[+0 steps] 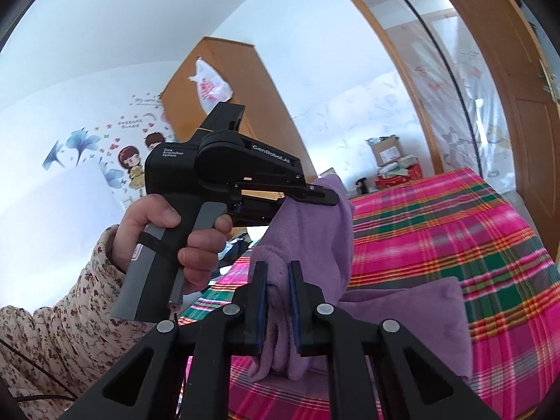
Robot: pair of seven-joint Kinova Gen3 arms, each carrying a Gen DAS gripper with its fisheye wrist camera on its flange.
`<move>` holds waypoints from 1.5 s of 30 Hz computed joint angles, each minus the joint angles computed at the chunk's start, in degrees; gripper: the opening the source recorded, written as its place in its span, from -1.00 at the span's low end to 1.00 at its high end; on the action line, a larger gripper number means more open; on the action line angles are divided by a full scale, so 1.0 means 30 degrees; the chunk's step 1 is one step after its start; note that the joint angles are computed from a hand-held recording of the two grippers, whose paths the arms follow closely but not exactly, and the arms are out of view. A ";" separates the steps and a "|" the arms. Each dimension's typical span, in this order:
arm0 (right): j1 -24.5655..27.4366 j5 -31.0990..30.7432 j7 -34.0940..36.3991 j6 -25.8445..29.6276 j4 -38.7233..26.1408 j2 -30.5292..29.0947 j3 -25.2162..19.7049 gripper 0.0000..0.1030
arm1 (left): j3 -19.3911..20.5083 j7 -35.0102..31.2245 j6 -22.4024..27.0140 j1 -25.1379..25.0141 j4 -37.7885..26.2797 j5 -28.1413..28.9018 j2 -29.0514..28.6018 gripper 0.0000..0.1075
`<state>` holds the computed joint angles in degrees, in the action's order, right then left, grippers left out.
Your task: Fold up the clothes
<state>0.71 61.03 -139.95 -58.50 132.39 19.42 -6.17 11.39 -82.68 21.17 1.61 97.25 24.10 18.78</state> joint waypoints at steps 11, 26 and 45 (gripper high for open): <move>0.1543 -0.0201 -0.0019 -0.0152 0.0123 0.1539 0.0454 -0.76 | -0.0577 0.1790 0.2187 0.1921 -0.3896 -0.1975 0.3200 -0.74; 0.2237 -0.0788 -0.0682 0.1730 -0.0497 0.2964 0.0063 -0.76 | -0.0422 0.2374 0.5126 0.2313 -0.7948 -0.2505 0.6887 -0.74; 0.2889 -0.0448 -0.2330 0.3403 -0.0901 0.3744 -0.0359 -0.74 | 0.1688 -0.1281 0.3357 -0.0194 -0.6054 0.0324 0.6628 -0.47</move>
